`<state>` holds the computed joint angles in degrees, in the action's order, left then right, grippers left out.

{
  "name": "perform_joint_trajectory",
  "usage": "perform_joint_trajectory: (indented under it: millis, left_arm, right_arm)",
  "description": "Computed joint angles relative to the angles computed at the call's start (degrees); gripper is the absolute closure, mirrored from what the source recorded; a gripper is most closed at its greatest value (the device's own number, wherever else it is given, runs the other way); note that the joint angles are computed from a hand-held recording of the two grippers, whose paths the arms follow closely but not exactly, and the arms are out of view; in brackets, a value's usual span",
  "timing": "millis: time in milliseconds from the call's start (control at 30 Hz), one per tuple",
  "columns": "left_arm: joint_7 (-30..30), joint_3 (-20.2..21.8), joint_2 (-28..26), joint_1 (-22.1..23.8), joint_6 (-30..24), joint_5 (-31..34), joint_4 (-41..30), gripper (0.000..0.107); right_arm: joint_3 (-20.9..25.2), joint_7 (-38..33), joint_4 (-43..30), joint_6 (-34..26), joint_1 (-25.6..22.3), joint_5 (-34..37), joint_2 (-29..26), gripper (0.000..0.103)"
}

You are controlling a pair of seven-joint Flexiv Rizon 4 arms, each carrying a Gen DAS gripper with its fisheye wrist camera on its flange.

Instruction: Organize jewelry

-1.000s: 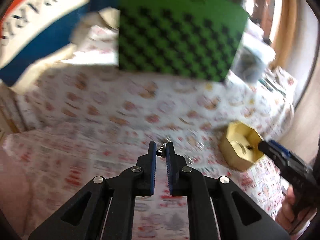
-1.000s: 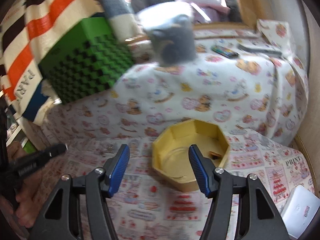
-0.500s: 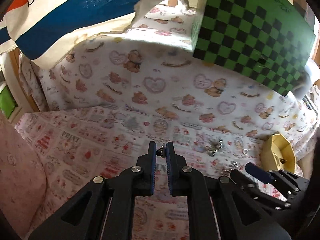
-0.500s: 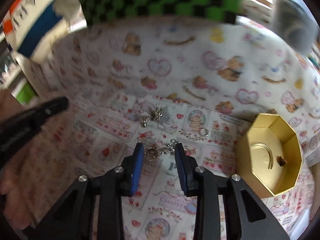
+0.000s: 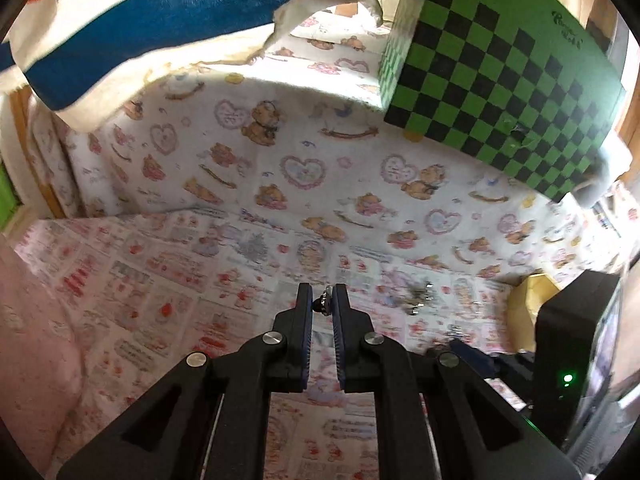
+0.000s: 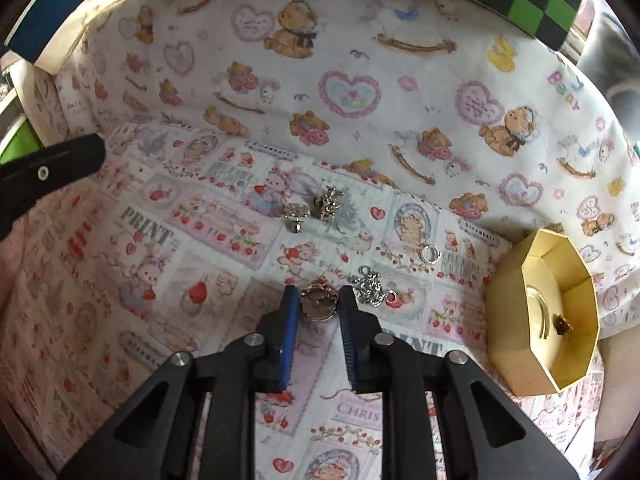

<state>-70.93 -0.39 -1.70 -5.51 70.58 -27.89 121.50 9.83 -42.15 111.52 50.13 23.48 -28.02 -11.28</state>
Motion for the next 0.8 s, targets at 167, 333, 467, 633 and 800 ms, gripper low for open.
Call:
perform_joint_trajectory:
  millis: [167, 333, 467, 633, 800]
  left_arm:
    - [-0.4, 0.0, 0.0, -0.1, 0.1, 0.2, -0.1, 0.098]
    - [0.1, -0.1, 0.1, -0.1, 0.2, -0.7, 0.0, 0.098]
    - [-1.8, 0.0, 0.9, -0.7, 3.4, 3.6, 0.7, 0.098]
    - [5.3, -1.1, 3.5, -3.8, 7.8, -2.5, 3.7, 0.098]
    - [6.6, -0.5, 6.2, -6.7, 10.8, -4.3, 5.6, 0.098]
  right_arm:
    - [-0.1, 1.6, 3.4, 3.2, -0.9, -1.4, 2.9, 0.084]
    - [1.0, 0.9, 7.4, 6.1, -2.8, 0.1, 8.2, 0.084]
    - [1.8, 1.1, 10.5, 8.4, -4.3, 0.6, 12.4, 0.084]
    - [2.4, 0.9, 13.9, 10.7, -6.5, 1.3, 17.3, 0.084]
    - [2.9, 1.1, 17.1, 13.3, -9.2, 2.4, 22.7, 0.084]
